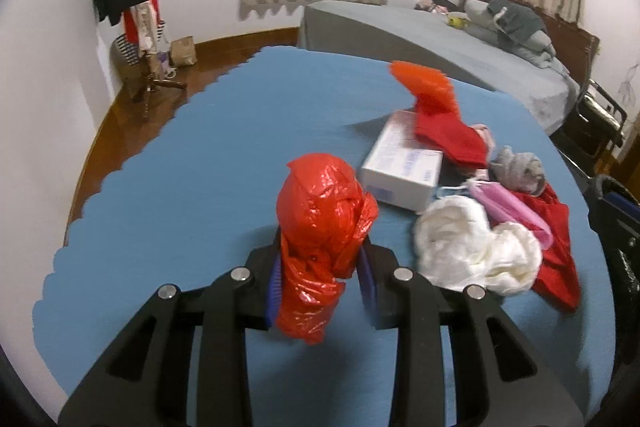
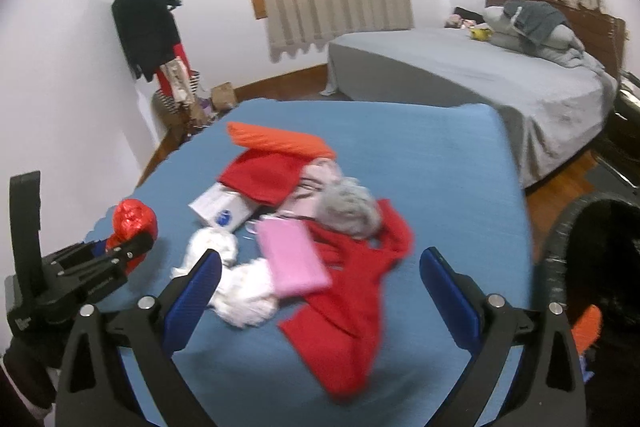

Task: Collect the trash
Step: 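Grasp the white tissue with the right gripper while left holds red bag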

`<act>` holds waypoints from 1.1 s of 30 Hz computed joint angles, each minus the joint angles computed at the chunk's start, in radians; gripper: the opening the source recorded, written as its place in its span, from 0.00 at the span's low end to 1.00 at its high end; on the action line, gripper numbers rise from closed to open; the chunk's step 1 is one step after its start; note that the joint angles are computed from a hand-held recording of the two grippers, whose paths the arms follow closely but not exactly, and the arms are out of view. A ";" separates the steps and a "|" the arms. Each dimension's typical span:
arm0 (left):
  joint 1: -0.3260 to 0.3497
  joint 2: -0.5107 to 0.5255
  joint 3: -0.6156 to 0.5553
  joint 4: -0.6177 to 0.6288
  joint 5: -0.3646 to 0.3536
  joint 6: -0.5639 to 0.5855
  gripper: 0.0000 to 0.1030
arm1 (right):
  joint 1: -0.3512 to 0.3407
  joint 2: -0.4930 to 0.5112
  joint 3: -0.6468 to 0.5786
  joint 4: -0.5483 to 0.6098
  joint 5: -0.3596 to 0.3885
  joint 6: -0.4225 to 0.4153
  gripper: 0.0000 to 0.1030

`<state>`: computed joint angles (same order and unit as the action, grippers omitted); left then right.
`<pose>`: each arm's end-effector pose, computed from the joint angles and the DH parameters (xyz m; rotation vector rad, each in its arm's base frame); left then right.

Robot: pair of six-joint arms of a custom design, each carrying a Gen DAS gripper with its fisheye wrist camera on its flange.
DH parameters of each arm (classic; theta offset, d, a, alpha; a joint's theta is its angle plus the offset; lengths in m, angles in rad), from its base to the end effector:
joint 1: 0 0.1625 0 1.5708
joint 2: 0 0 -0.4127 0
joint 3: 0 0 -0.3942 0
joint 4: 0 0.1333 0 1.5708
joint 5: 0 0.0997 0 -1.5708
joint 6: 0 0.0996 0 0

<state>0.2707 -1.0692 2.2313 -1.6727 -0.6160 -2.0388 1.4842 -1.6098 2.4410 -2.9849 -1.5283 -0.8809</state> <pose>-0.2834 -0.3013 0.0475 -0.1512 2.0126 -1.1058 0.1035 -0.3980 0.2555 1.1016 -2.5801 0.7727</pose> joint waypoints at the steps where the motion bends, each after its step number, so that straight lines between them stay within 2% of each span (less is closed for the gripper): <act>1: -0.006 -0.011 0.009 0.015 -0.006 -0.015 0.30 | 0.010 0.009 0.001 -0.001 0.001 0.005 0.94; 4: -0.021 -0.035 0.021 0.066 -0.025 -0.060 0.30 | 0.049 0.047 0.005 -0.007 -0.003 0.015 0.92; 8: -0.037 -0.066 0.045 0.100 -0.044 -0.096 0.30 | 0.092 0.104 0.005 -0.012 -0.026 0.030 0.83; 12: -0.045 -0.082 0.062 0.105 -0.057 -0.122 0.30 | 0.122 0.150 0.004 -0.014 -0.060 0.037 0.73; 19: -0.049 -0.104 0.091 0.088 -0.064 -0.143 0.30 | 0.154 0.246 -0.011 -0.054 -0.133 0.043 0.67; 22: -0.044 -0.104 0.092 0.074 -0.061 -0.141 0.30 | 0.171 0.282 -0.017 -0.078 -0.166 0.035 0.57; 26: -0.048 -0.101 0.095 0.069 -0.061 -0.143 0.30 | 0.187 0.307 -0.024 -0.097 -0.205 0.024 0.39; 29: -0.051 -0.102 0.094 0.073 -0.061 -0.148 0.30 | 0.183 0.289 -0.034 -0.039 -0.185 0.027 0.29; 33: -0.056 -0.091 0.075 0.090 -0.057 -0.147 0.30 | 0.164 0.240 -0.045 0.032 -0.121 0.017 0.28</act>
